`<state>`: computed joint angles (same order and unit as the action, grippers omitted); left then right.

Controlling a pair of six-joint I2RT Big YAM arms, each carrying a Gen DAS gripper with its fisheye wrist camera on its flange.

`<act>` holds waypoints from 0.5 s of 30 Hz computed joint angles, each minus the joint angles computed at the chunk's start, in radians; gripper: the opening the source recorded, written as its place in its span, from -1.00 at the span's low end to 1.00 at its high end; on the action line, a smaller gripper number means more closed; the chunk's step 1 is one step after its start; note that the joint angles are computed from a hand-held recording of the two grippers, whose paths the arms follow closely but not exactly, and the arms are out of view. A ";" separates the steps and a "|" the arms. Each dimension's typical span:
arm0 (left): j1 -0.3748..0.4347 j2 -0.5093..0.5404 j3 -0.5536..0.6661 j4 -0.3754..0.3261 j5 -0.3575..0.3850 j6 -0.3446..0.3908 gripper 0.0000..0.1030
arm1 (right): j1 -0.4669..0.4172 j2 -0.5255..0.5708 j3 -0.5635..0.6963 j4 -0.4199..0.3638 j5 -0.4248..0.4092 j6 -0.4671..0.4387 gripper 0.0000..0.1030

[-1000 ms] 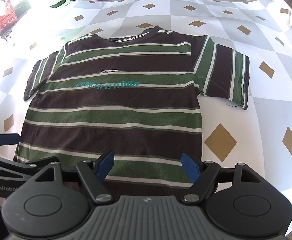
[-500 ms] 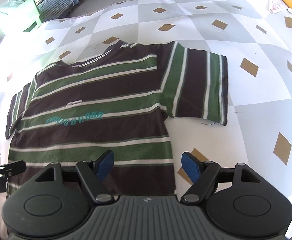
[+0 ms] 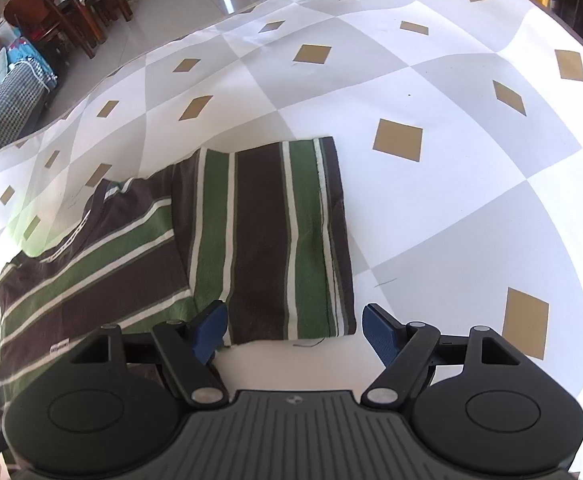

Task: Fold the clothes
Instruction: 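Move the right gripper to the unfolded side edge and sleeve of the shirt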

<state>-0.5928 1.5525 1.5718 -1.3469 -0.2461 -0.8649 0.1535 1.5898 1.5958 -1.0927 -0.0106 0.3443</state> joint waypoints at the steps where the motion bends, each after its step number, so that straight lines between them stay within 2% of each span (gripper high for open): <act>1: 0.012 -0.005 -0.012 0.011 0.030 -0.011 1.00 | -0.002 0.007 0.004 0.008 0.009 0.007 0.44; 4: 0.048 -0.022 -0.051 0.058 0.120 -0.030 1.00 | -0.003 0.027 0.017 0.017 0.034 0.019 0.44; 6: 0.064 -0.029 -0.067 0.081 0.147 -0.040 1.00 | -0.002 0.041 0.027 0.017 0.048 0.027 0.44; 9: 0.059 -0.012 -0.041 0.058 0.072 0.021 1.00 | 0.003 0.057 0.036 0.023 0.079 0.039 0.42; 12: 0.039 0.020 0.001 0.016 -0.024 0.117 1.00 | 0.008 0.069 0.038 0.035 0.096 0.045 0.36; 15: 0.023 0.054 0.031 -0.020 -0.037 0.188 1.00 | 0.015 0.082 0.040 0.039 0.107 0.044 0.29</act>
